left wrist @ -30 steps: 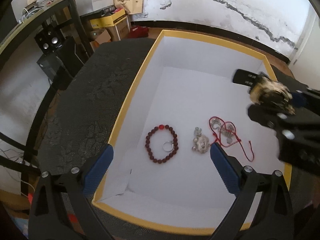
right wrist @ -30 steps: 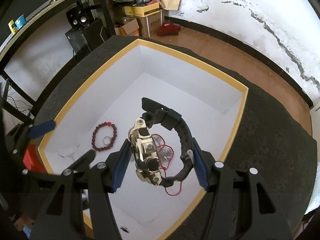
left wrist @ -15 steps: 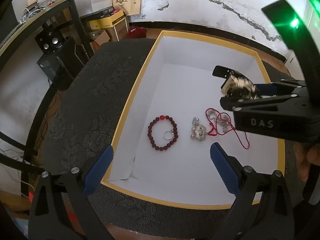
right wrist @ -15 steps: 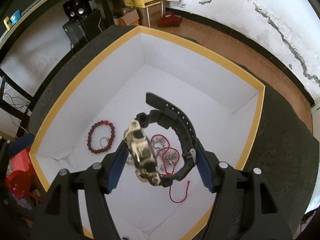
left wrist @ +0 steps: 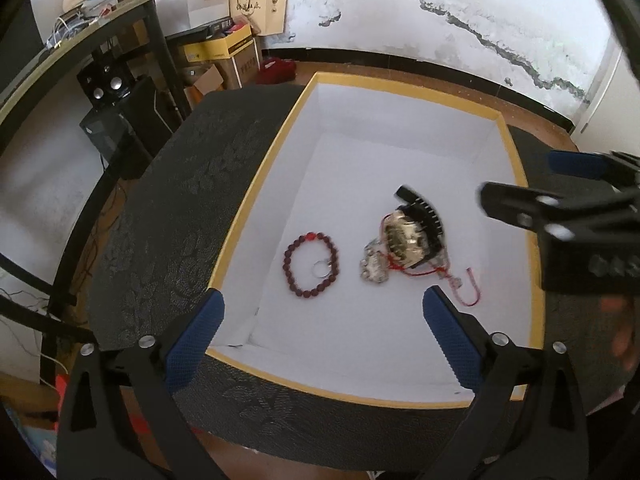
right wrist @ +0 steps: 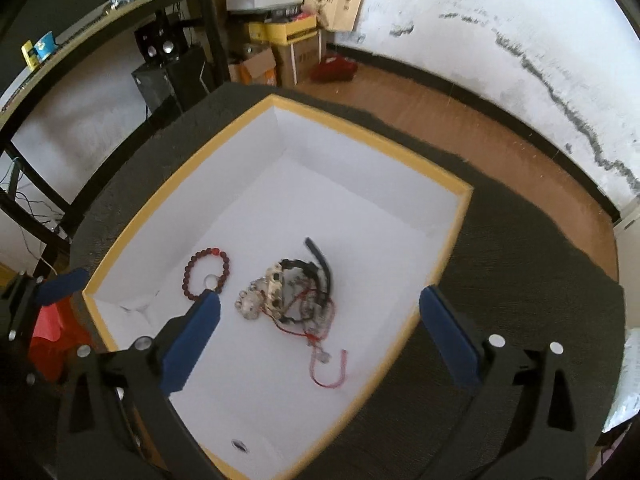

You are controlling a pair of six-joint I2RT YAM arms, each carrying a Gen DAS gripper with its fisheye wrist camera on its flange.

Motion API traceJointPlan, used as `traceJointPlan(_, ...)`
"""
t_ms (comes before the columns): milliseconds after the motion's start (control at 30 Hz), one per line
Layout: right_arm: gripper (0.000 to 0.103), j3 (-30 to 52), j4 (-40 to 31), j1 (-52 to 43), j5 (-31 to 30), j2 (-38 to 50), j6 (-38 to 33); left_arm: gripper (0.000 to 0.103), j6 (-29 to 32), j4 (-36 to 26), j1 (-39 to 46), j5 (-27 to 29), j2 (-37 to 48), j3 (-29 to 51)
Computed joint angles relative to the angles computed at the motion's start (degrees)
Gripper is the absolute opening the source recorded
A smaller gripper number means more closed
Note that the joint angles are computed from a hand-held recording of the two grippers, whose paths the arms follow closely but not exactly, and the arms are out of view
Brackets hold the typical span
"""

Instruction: Organize jewelry

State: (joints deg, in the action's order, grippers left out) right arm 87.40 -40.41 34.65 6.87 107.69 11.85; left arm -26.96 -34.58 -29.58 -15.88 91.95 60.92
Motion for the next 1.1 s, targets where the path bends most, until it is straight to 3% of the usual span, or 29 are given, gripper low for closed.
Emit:
traceJointPlan(333, 0.096, -24.08, 0.35, -10.58, 1.5, -29.31, -0.85, 0.097, -5.93, -3.65, -12.06, -3.12, 6.42, 11.29)
traceJointPlan(567, 0.096, -40.42, -1.04, -32.73, -6.05, -49.22, -10.51, 0.097, -10.9, -1.29, -21.96, -3.62, 16.74, 20.8)
traceJointPlan(733, 0.096, -49.01, 3.22, -51.49, -13.67, -52.18, -20.09, 0.097, -14.74, 2.4, -27.47, -4.64, 26.02, 27.37)
traceJointPlan(833, 0.096, -51.46, 6.01, -60.2, -17.27, -50.19, -25.52, 0.097, -14.69, 1.41, -29.34, -1.95, 31.81, 33.27)
traceJointPlan(967, 0.096, -55.12, 11.61, -65.92, -17.96, -48.55, -30.69, 0.097, -11.57, 0.68, -31.95, -5.7, 36.25, 39.63)
traceJointPlan(1100, 0.096, -57.68, 14.48, -69.08, -18.89, -46.42, -34.06, 0.097, -12.59, 1.28, -32.52, -5.36, 38.06, 41.19)
